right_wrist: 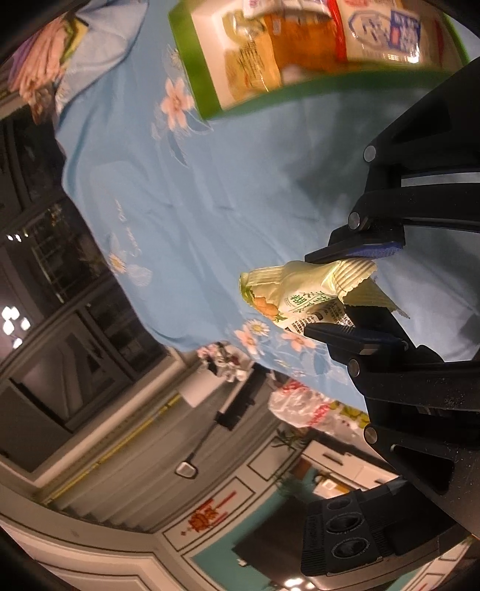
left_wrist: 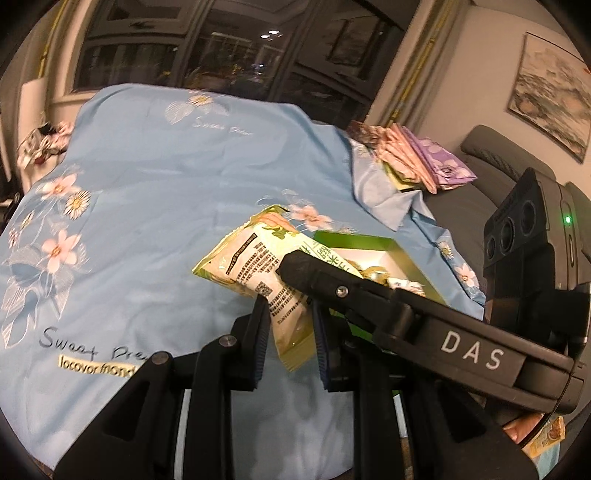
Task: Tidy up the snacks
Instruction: 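Carry the pale green-yellow bag over the green box and lower it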
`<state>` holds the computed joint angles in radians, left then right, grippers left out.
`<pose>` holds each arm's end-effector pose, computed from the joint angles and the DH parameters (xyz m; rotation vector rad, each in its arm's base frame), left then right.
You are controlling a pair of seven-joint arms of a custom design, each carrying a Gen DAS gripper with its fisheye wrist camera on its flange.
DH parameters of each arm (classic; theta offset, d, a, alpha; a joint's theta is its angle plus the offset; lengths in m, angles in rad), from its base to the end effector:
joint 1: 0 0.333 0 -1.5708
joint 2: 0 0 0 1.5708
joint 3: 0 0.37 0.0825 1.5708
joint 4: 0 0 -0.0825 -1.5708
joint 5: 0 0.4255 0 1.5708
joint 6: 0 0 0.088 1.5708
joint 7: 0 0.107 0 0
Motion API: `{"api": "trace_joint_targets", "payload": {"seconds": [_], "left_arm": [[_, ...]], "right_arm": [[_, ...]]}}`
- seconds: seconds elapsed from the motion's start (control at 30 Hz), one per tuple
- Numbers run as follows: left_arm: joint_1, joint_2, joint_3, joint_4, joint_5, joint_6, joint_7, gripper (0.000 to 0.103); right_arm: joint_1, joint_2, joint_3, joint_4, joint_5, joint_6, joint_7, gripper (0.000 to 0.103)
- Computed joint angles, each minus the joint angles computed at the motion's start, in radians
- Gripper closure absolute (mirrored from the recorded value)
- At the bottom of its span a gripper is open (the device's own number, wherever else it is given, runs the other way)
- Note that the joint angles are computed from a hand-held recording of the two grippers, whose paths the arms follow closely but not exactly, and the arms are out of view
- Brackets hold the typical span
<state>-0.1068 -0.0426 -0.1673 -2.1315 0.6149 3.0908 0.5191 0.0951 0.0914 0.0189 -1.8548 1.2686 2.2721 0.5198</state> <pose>0.5714 -0.2117 0.5698 -1.8584 1.5574 -1.2011 0.6591 0.0990 0.5578 -1.7151 1.0954 0.0833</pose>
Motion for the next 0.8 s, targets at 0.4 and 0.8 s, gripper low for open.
{"api": "trace_joint_targets", "payload": {"seconds": [0.4, 0.8], "left_arm": [[-0.005, 0.128, -0.104, 0.132, -0.428, 0.004, 0.486, 0.083], [0.074, 0.322, -0.293, 0.35, -0.639, -0.13, 0.792, 0.083]], "right_arm": [[-0.039, -0.008, -0.03, -0.003, 0.062, 0.076, 0.025, 0.069], [-0.093, 0.053, -0.04, 0.035, 0.035, 0.157, 0.161, 0.069]]}}
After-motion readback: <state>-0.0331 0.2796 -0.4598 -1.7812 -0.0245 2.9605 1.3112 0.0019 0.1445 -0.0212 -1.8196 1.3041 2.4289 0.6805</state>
